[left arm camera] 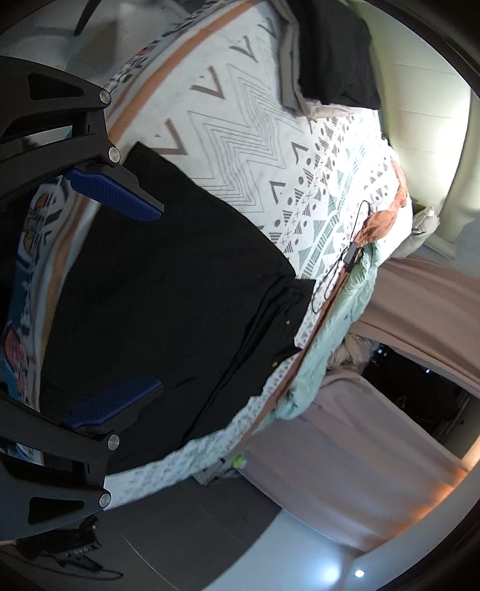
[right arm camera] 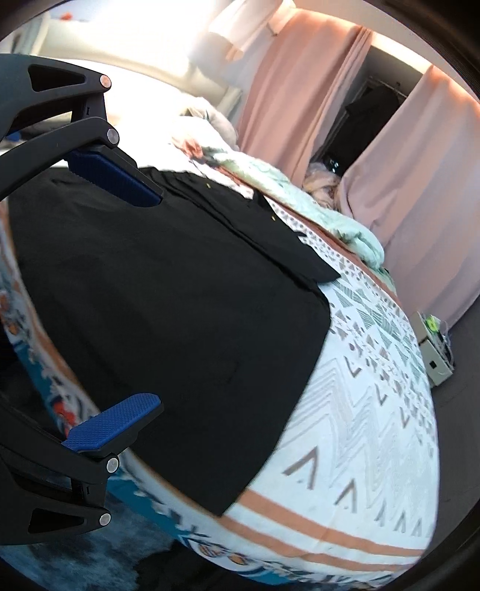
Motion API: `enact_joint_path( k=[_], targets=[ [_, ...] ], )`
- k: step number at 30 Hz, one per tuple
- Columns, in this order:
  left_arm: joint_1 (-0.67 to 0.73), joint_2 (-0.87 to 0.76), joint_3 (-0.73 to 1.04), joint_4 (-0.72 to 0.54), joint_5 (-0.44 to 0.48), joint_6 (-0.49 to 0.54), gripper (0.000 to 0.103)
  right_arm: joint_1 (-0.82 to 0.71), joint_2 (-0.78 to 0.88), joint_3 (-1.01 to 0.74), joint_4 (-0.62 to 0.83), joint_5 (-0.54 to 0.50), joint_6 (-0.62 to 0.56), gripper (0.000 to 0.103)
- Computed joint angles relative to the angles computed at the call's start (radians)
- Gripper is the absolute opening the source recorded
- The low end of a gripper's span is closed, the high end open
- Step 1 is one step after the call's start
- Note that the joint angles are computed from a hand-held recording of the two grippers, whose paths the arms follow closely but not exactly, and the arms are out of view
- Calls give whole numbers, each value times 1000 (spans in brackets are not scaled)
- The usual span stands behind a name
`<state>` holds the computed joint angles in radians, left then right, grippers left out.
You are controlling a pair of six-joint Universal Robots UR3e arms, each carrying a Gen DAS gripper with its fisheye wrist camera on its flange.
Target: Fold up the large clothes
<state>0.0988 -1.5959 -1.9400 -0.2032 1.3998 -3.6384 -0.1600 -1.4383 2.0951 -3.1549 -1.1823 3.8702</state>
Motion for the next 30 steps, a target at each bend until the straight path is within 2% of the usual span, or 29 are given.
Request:
enact_joint_path(
  k=[2,4,8,14,16,22,25,30],
  targets=[
    [4,49,-59,20,-4,-24,87,-21,-35,67,-44,53,-5,102],
    [22,94,-115,30,-46,-38,87,-36,-63,115,-67,95,-19,102],
    [53,183,-201,42,-103,-32,87,-98,-115,204,-54,216,-75,102],
    [203,293,-274,-69,-270,70,87,-246,-230,334,3,383,-225,102],
    [289,329,-307,-117,-344,120,87,-316,-305,382,66,429,-295,102],
    [472,383,-363,-216,-447,235,87,-427,-347,385,180,451,-444,102],
    [532,380,-370,-240,-485,275,85,-454,-308,368,171,443,-455,102],
    [559,311,-348,-242,-520,305,76,-436,-183,294,108,405,-423,101]
  ],
)
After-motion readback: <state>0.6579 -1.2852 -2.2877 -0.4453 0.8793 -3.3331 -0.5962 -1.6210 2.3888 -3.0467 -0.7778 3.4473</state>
